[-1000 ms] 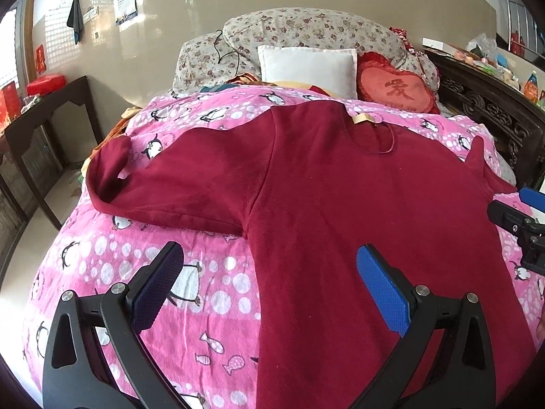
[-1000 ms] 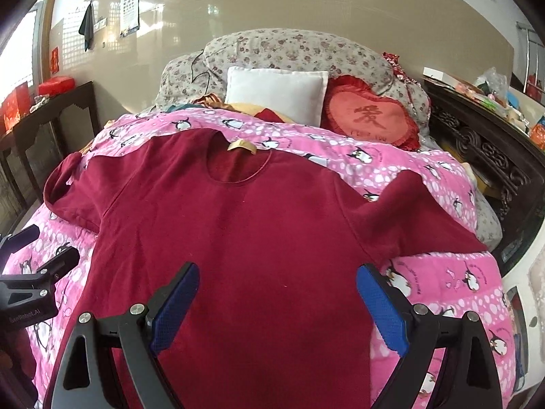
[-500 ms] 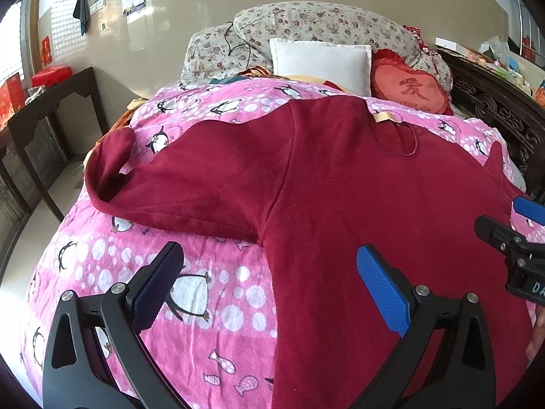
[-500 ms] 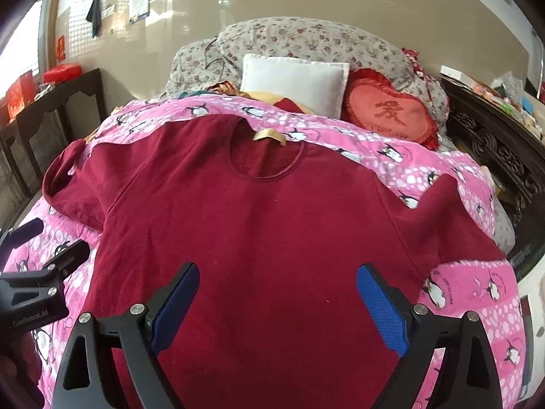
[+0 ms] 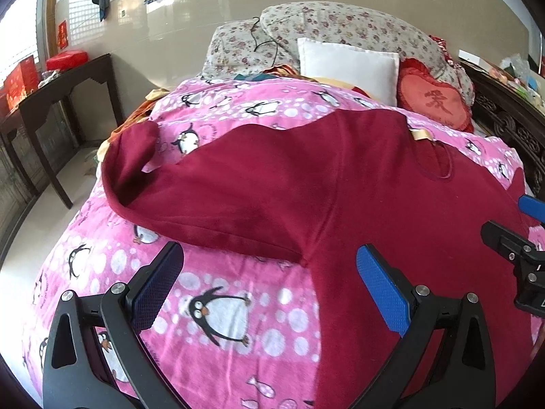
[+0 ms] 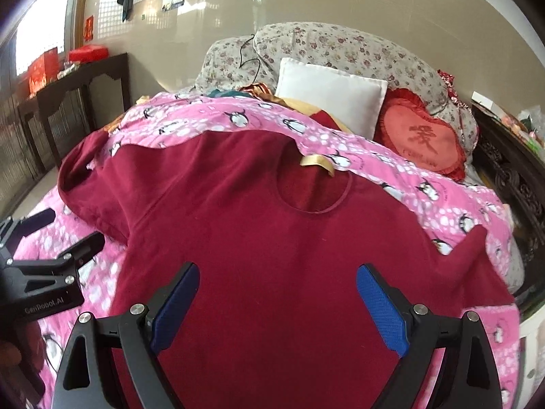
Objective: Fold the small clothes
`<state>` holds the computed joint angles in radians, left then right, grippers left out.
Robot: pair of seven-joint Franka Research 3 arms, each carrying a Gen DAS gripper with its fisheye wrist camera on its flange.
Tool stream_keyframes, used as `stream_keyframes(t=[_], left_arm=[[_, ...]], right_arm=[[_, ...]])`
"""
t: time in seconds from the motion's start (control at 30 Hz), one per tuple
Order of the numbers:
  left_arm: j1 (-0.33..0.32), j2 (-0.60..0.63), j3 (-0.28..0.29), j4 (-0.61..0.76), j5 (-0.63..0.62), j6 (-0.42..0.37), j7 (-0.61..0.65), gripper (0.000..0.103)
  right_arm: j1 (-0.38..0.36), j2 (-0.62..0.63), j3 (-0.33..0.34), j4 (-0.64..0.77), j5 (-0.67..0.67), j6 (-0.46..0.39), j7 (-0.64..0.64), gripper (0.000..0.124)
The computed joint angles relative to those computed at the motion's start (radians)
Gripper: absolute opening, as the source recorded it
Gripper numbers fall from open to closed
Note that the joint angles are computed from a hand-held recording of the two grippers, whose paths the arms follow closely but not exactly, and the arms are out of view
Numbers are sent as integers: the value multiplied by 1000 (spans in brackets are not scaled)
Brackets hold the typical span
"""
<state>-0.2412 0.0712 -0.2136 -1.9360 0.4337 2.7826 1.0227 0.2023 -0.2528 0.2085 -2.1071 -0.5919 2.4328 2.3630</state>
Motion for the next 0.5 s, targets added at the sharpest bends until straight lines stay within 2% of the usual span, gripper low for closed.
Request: stream_keyframes(t=[0.17, 0.5], left_arm=[[3, 3, 7, 5, 24, -9, -10, 102], [8, 9, 2, 5, -5, 0, 18, 102]], right_arm=[[4, 36, -9, 7, 21, 42, 40, 93], [13, 37, -19, 3, 9, 30, 60, 93]])
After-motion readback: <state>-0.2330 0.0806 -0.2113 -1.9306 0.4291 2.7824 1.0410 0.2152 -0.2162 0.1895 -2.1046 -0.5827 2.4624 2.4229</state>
